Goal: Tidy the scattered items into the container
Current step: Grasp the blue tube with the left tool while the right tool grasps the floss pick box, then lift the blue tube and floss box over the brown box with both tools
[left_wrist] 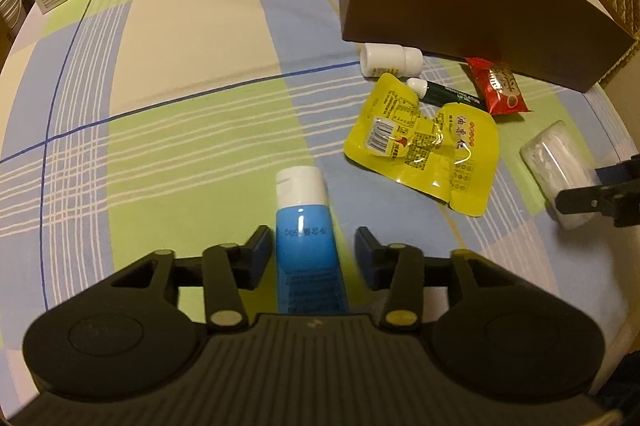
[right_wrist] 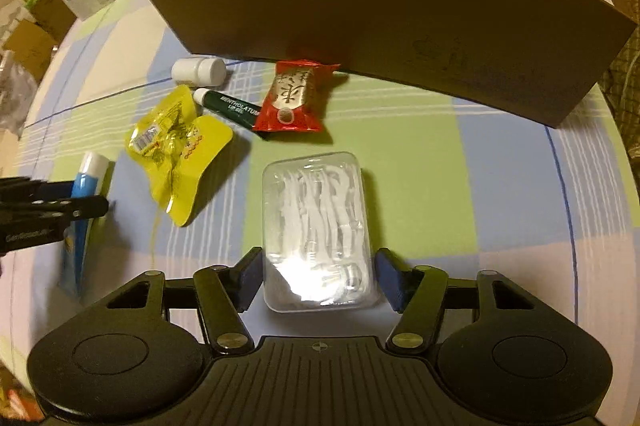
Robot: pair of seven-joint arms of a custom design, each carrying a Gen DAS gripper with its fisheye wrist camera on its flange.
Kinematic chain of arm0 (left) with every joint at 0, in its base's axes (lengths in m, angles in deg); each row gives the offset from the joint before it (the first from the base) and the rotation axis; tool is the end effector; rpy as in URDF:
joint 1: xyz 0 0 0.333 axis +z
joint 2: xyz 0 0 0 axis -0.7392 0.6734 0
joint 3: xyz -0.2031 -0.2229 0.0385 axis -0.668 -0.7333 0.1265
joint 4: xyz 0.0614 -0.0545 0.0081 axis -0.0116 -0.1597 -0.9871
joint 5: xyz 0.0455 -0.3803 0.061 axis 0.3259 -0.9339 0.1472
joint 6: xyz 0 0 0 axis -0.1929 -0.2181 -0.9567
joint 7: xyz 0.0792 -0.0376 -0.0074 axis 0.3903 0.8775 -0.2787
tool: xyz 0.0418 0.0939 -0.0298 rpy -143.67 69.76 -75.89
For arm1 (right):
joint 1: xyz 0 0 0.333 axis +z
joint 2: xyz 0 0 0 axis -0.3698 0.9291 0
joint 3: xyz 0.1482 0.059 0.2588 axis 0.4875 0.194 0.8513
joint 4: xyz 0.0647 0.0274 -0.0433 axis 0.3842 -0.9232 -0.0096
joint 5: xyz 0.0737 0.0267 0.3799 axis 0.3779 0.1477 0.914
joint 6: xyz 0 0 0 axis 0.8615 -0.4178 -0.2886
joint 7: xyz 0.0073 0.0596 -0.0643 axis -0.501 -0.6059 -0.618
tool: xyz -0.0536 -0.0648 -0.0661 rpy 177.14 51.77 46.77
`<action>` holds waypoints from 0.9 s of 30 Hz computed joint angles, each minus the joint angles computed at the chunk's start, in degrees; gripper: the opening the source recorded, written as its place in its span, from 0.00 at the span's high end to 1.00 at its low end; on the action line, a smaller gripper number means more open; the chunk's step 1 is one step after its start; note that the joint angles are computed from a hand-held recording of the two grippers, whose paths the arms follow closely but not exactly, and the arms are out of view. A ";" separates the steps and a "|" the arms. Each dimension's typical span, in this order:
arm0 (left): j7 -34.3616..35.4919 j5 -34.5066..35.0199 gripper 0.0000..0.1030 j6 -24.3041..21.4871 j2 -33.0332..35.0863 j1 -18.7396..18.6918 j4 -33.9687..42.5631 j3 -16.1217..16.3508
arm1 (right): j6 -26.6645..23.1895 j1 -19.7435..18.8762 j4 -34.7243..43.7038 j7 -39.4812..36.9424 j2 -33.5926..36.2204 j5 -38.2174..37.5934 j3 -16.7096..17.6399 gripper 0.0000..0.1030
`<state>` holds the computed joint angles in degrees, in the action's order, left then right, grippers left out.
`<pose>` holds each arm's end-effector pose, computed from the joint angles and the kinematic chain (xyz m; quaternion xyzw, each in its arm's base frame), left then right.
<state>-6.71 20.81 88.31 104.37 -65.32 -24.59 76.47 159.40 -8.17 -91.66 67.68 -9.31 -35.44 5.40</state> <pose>0.6385 -0.2840 0.4923 -0.6590 0.7207 -0.1789 0.1199 0.6591 0.2316 0.4887 -0.7705 0.6054 -0.0292 0.1972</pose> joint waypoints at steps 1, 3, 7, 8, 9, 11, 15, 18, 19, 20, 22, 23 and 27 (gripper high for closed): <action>-0.10 0.35 0.50 -0.07 0.17 -0.16 0.17 0.09 | 1.35 0.27 -0.87 0.15 -0.55 -0.66 -0.19 0.10; -0.20 1.28 0.48 -0.27 0.66 -0.52 0.70 0.31 | 3.56 0.84 -1.45 -0.14 -0.79 -2.29 -0.37 0.08; -0.03 3.04 0.47 -0.13 1.72 -1.12 1.79 0.73 | 4.35 1.64 0.14 1.62 0.99 -4.40 -0.68 0.09; -0.06 3.63 0.48 -0.31 1.99 -1.33 2.13 0.91 | 4.65 1.73 0.02 1.75 1.06 -4.83 -0.69 0.09; -0.07 4.03 0.48 -0.15 2.04 -1.44 2.12 1.03 | 5.18 1.84 -0.40 1.59 0.94 -5.30 -0.64 0.09; 0.05 4.15 0.54 0.62 1.85 -1.32 1.63 1.02 | 5.28 1.87 -1.31 0.58 0.43 -6.05 -0.45 0.30; 0.84 4.08 0.65 2.43 0.92 -1.09 -0.10 0.77 | 6.48 2.55 -3.47 -1.62 -0.63 -8.77 -0.60 0.41; 1.55 3.64 0.75 2.80 0.37 -0.94 -0.82 0.50 | 7.42 2.26 -5.14 -3.60 -1.73 -9.01 -0.35 0.42; 1.80 3.46 0.75 2.61 0.24 -0.89 -0.91 0.43 | 7.42 2.08 -5.46 -3.91 -2.02 -8.64 -0.30 0.42; 2.10 3.36 0.75 2.54 0.07 -0.86 -1.08 0.36 | 7.33 2.06 -5.65 -3.96 -2.23 -8.62 -0.36 0.42; 2.46 3.26 0.75 2.22 -0.37 -0.87 -1.47 0.26 | 6.94 1.97 -5.90 -3.82 -2.63 -8.41 -0.50 0.42; 2.42 3.00 0.75 2.03 -0.60 -0.82 -1.67 0.19 | 6.67 1.88 -5.87 -3.73 -2.74 -8.12 -0.50 0.42; 2.86 2.20 0.75 1.56 -1.83 -0.58 -2.69 -0.25 | 7.21 1.54 -7.14 -3.67 -4.36 -7.13 -0.51 0.42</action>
